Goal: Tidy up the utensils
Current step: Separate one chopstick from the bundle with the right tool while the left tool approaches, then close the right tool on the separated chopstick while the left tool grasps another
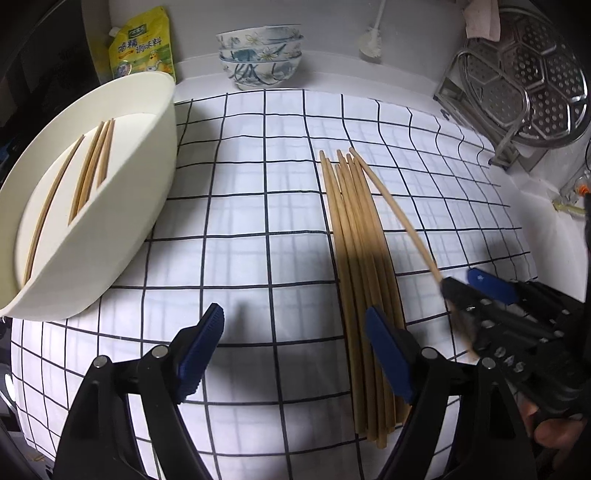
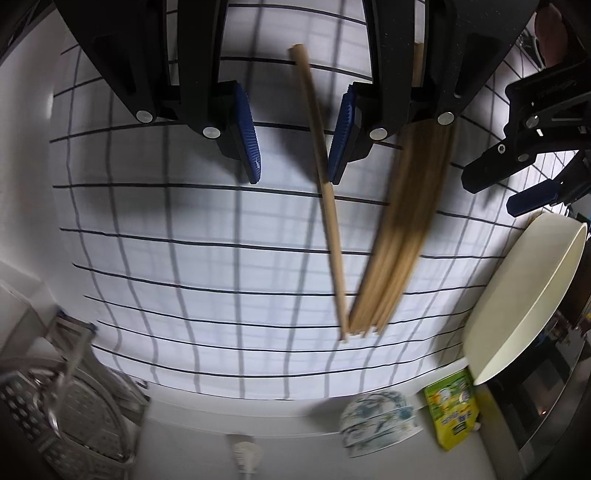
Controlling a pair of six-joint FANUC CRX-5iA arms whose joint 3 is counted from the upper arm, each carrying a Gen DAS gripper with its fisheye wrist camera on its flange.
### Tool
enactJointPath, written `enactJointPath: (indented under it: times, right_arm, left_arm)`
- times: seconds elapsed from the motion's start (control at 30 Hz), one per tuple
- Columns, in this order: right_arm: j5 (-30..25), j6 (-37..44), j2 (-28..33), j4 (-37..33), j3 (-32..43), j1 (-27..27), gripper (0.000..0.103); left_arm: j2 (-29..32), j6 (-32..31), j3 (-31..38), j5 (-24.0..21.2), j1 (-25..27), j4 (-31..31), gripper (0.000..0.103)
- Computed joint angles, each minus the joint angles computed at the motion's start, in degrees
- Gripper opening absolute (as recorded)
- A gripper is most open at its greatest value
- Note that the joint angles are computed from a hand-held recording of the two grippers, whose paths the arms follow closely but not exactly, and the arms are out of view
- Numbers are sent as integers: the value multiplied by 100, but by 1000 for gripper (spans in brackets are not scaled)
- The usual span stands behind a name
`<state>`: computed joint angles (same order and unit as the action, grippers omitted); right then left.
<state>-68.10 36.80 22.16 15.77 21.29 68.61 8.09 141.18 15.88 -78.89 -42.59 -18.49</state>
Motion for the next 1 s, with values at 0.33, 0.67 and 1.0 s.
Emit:
enactJointPath:
  times: [0.33, 0.67, 1.0]
  right_arm:
    - [188, 21, -124, 40, -144, -32, 43]
    - [289, 179, -78, -31, -92, -87, 43]
    - [315, 430, 6, -73, -21, -112, 43]
  left_arm:
    - [262, -99, 226, -191, -57, -238, 78]
    - [336, -25, 301, -350, -104, -360, 79]
    - [447, 10, 386, -463, -57, -347, 79]
